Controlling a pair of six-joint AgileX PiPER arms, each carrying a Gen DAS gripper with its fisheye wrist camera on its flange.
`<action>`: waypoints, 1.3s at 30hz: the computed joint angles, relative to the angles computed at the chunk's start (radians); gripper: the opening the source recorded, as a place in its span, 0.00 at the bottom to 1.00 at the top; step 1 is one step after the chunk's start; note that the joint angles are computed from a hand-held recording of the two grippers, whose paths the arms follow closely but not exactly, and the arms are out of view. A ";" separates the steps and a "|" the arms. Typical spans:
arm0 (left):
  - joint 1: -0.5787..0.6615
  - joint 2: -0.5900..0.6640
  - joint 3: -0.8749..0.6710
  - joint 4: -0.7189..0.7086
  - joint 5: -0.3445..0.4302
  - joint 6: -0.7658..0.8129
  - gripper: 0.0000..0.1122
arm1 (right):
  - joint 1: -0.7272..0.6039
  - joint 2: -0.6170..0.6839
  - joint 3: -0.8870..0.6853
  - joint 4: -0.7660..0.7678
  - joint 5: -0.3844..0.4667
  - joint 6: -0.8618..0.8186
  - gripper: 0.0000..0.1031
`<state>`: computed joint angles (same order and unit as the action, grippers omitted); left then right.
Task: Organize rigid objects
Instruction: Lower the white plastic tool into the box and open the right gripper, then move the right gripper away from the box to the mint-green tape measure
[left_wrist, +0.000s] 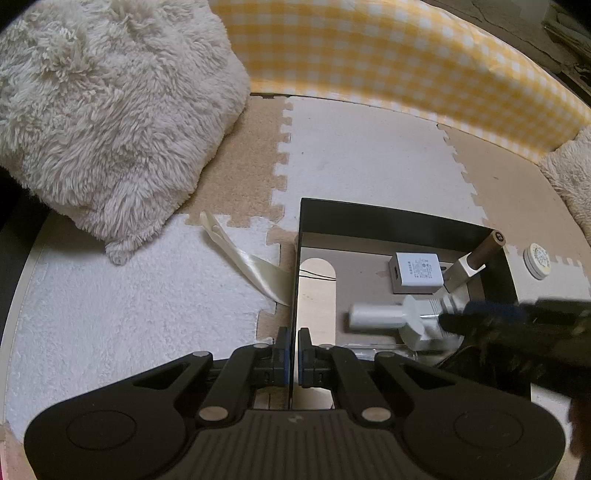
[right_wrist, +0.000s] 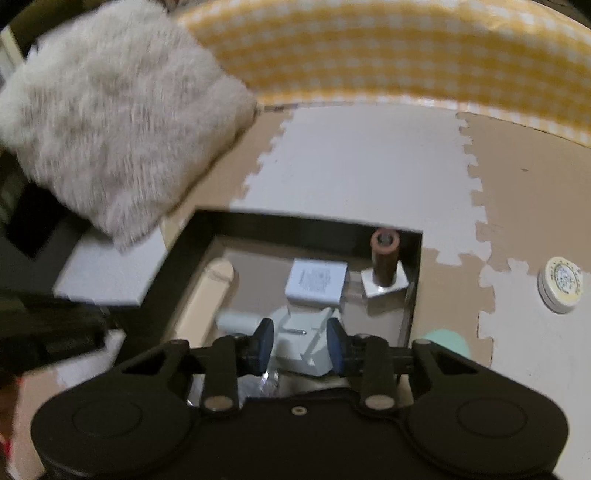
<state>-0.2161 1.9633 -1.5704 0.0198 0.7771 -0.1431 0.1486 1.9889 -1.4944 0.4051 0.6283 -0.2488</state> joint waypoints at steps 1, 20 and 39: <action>0.000 0.000 0.000 0.000 0.000 -0.001 0.03 | 0.006 0.014 -0.013 -0.022 0.026 0.010 0.29; -0.001 -0.002 -0.001 -0.001 0.002 -0.001 0.03 | 0.005 -0.004 0.016 0.005 -0.037 -0.019 0.40; -0.001 -0.002 0.000 -0.001 0.001 -0.002 0.03 | -0.078 -0.216 0.127 0.061 -0.061 -0.054 0.99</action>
<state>-0.2170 1.9612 -1.5704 0.0192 0.7783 -0.1449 0.0702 1.7725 -1.3673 0.4666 0.5673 -0.3031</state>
